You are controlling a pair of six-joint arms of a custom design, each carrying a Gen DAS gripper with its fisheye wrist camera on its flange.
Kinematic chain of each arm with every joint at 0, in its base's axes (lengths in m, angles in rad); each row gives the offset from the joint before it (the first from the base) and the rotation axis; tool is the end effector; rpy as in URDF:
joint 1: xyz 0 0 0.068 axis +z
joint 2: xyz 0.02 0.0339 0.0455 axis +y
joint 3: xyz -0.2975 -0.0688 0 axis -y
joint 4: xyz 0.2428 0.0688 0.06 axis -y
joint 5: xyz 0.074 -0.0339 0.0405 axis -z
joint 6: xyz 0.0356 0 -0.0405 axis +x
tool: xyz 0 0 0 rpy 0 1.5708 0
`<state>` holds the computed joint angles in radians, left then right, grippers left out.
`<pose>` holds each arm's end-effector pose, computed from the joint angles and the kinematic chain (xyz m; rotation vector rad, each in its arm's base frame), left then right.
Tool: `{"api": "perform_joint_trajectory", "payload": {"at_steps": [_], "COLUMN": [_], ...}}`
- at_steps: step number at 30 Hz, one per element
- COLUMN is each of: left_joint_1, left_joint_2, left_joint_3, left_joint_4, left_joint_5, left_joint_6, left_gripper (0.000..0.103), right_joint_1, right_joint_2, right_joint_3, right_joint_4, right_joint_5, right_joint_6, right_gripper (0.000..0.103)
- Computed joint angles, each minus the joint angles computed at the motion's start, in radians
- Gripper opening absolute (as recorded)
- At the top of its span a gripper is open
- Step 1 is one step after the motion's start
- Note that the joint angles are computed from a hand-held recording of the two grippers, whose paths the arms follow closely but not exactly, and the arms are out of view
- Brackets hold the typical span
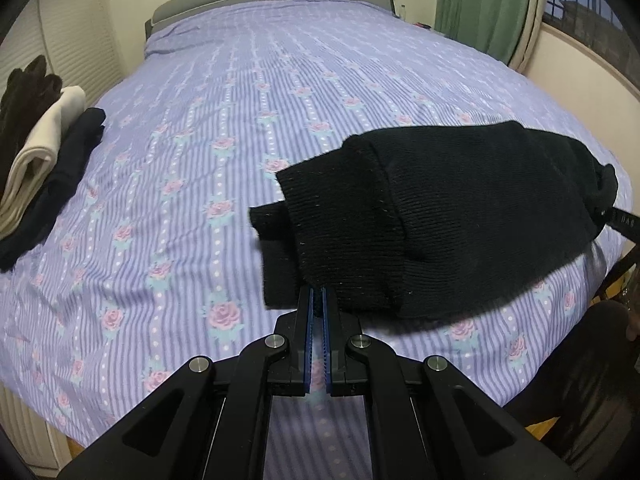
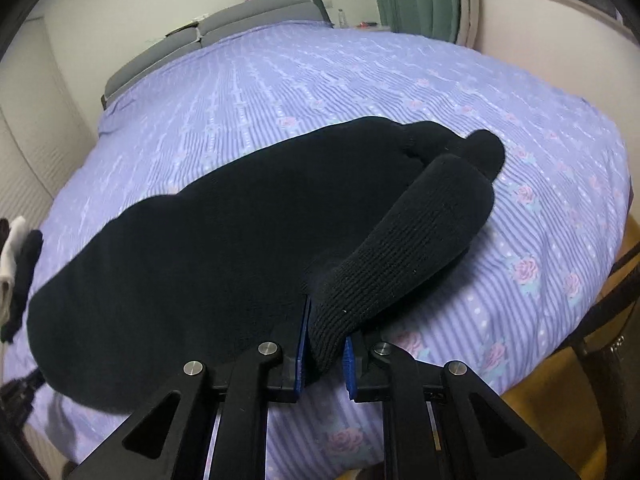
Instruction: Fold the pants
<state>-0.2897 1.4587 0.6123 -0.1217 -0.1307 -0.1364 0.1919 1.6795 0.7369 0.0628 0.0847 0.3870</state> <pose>0.2452 -0.0683 0.1770 0.1422 2.5226 -0.0044 0.3081 0.0568 0.1637 0.2760 2.4367 0.1523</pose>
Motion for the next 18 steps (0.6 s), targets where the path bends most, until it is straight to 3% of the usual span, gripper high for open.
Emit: {"api": "perform_joint_trajectory", "payload": {"at_steps": [8, 9, 10, 11, 13, 16, 18], "left_joint_1": [0.007, -0.002, -0.007, -0.012, -0.013, -0.001, 0.002], "left_joint_2": [-0.030, -0.037, -0.041, -0.049, -0.068, -0.103, -0.136], "left_joint_3": [0.006, 0.005, 0.005, 0.003, -0.002, -0.018, -0.031], "left_joint_4": [-0.024, -0.028, -0.030, -0.034, -0.041, -0.041, -0.046], "left_joint_5": [-0.014, -0.025, -0.031, -0.044, -0.056, -0.040, -0.024], "left_joint_6": [0.021, 0.020, 0.017, 0.010, -0.004, -0.022, -0.039], "left_gripper": [0.006, 0.006, 0.006, 0.008, 0.015, 0.041, 0.050], "right_joint_1": [0.045, 0.040, 0.043, 0.056, 0.074, 0.106, 0.142], "right_joint_2": [0.020, 0.016, 0.015, 0.000, -0.031, -0.097, -0.140], "right_joint_3": [-0.038, -0.043, -0.042, -0.050, -0.070, -0.098, -0.113], "right_joint_4": [0.069, 0.069, 0.065, 0.056, 0.054, 0.046, 0.035], "right_joint_5": [0.026, 0.030, 0.045, 0.080, 0.128, 0.165, 0.208], "right_joint_6": [0.002, 0.011, 0.017, 0.024, 0.042, 0.048, 0.040], "right_gripper": [0.016, 0.020, 0.031, 0.050, 0.077, 0.078, 0.078]}}
